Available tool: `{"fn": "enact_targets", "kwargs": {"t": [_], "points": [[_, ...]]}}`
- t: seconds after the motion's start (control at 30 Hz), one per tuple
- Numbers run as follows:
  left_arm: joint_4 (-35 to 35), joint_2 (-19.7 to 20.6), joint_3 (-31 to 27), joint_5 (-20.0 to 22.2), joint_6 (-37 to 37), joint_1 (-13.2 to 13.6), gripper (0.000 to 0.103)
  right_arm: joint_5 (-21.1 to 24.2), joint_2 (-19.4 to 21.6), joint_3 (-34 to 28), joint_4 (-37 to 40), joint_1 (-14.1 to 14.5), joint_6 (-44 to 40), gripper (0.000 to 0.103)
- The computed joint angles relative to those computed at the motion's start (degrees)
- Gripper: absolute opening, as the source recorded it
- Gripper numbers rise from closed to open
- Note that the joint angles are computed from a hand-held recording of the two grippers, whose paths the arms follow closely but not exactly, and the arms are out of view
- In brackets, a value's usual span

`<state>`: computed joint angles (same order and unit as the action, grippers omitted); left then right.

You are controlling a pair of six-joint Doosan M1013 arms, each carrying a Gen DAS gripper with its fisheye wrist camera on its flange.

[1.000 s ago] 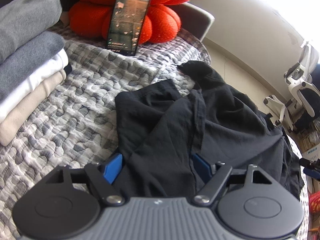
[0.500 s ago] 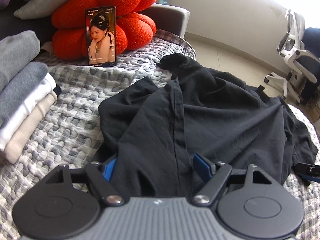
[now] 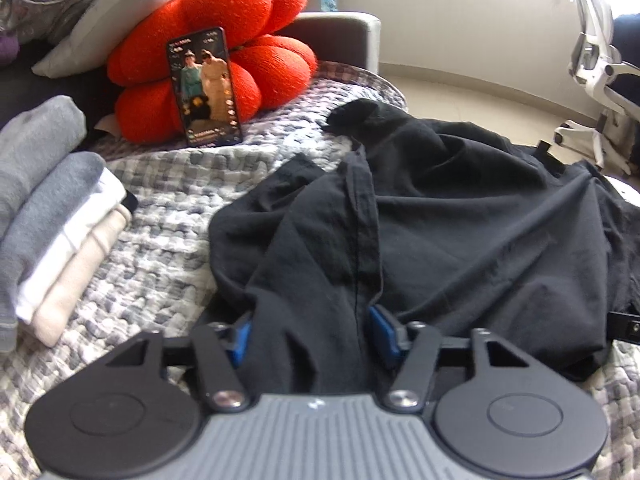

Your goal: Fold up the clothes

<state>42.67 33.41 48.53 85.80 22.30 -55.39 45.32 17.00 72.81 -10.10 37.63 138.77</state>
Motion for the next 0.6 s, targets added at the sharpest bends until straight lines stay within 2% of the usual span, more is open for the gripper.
{"fn": "enact_targets", "kwargs": {"t": [0.07,0.13,0.17,0.37,0.5,0.6], "points": [[1.8,0.2,-0.2,1.2,-0.5,-0.3,0.035,-0.4,0.0,0.1,-1.3,0.2,0.9,0.004],[3.3,0.1,0.1,1.7,-1.5,-0.5,0.015,-1.2,-0.3,0.3,-2.6,0.4,1.7,0.004],[4.0,-0.1,0.2,1.8,-2.1,-0.6,0.013,-1.9,-0.5,0.5,-3.8,0.5,2.4,0.004],[6.5,-1.8,2.1,-1.3,-5.2,-1.2,0.009,-5.7,-2.2,2.1,-10.8,0.4,8.3,0.003],[8.8,-2.7,2.8,-4.1,-6.8,-2.1,0.009,-6.4,-2.8,2.6,-14.5,-0.3,12.8,0.003],[7.6,-5.5,6.1,-11.6,-10.2,-2.2,0.009,-6.7,-3.1,2.9,-16.9,-1.1,16.5,0.003]]}}
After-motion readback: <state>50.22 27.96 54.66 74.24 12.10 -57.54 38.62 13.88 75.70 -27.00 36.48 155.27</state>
